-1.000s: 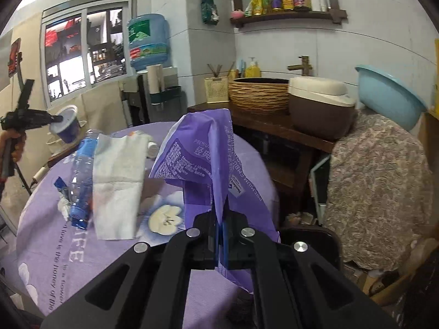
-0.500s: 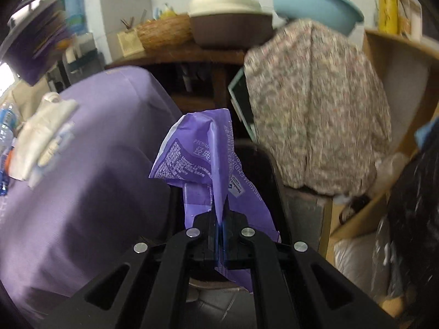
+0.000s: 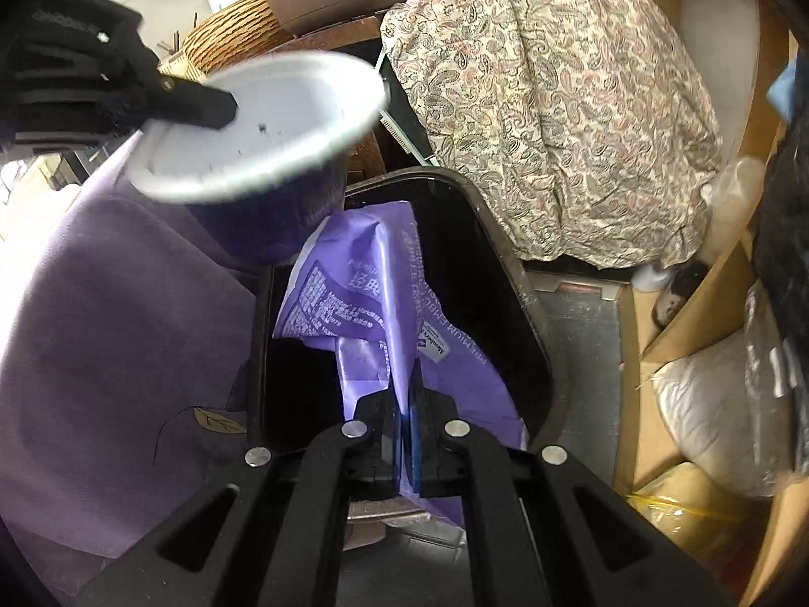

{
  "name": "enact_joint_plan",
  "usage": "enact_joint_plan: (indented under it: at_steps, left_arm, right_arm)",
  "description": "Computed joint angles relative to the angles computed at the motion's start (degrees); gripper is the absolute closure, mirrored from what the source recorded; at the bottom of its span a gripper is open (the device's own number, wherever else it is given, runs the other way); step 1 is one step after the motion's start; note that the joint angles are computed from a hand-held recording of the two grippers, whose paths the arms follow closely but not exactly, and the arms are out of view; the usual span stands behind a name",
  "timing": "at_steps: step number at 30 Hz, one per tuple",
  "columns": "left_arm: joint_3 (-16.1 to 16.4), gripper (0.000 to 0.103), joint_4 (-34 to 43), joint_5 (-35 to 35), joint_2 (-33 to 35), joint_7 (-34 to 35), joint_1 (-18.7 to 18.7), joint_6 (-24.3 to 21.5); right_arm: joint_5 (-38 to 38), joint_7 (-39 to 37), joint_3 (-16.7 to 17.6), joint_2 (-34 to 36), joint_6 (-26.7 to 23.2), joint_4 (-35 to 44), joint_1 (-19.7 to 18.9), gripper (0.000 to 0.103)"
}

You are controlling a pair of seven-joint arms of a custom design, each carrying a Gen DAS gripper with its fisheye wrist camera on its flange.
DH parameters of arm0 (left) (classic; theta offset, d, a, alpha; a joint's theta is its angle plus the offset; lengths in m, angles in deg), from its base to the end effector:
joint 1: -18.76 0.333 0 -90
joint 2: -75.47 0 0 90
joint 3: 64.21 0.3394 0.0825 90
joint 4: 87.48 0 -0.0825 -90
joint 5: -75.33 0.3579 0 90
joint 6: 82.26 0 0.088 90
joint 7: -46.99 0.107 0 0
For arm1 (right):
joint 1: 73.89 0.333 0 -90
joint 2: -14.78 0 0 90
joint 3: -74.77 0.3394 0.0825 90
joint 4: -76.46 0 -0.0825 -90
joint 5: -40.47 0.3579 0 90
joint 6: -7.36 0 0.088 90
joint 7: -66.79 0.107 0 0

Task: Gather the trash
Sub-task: 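Carry the bag and cup to the black bin and open both tools, then return both tools to the table over the remaining trash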

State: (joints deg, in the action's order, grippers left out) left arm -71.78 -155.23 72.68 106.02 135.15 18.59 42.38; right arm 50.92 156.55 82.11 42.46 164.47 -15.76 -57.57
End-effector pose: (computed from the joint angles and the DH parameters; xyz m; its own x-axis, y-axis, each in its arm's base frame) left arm 0.7317 -0.0724 0.5589 -0.0807 -0.9886 0.1268 -0.8979 0.0169 -0.4399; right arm 0.6657 0.2644 0.4575 0.2977 -0.9305 -0.2132 -0.8023 -0.1229 -0.5841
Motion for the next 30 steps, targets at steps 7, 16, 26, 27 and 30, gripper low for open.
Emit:
enact_joint_plan:
  at_steps: [7,16,26,27,30]
  left_arm:
    - [-0.04,0.084,2.03,-0.38,2.04,-0.9,0.82,-0.14]
    - [-1.49,0.035,-6.29,-5.22,-4.79,3.08,3.6,7.88]
    - [-0.29,0.01,-35.48,-14.94,-27.07,17.77,6.08,29.13]
    - [0.2,0.008,-38.76,-16.56,-29.69,19.72,5.86,31.44]
    - [2.89,0.006,-48.75,-23.49,-37.45,25.24,4.01,39.82]
  right_arm:
    - [0.57,1.25,-0.02,1.59,2.23,0.54,0.16,0.059]
    - [-0.55,2.23,-0.43,-0.85,5.67,-2.96,0.51,0.05]
    - [-8.35,4.98,-3.83,-9.36,11.5,-12.25,4.79,0.029]
    - [-10.49,7.0,-5.29,-10.12,12.77,-13.1,6.26,0.027]
    - [-15.77,11.23,-7.31,-12.46,15.85,-15.08,9.09,0.022]
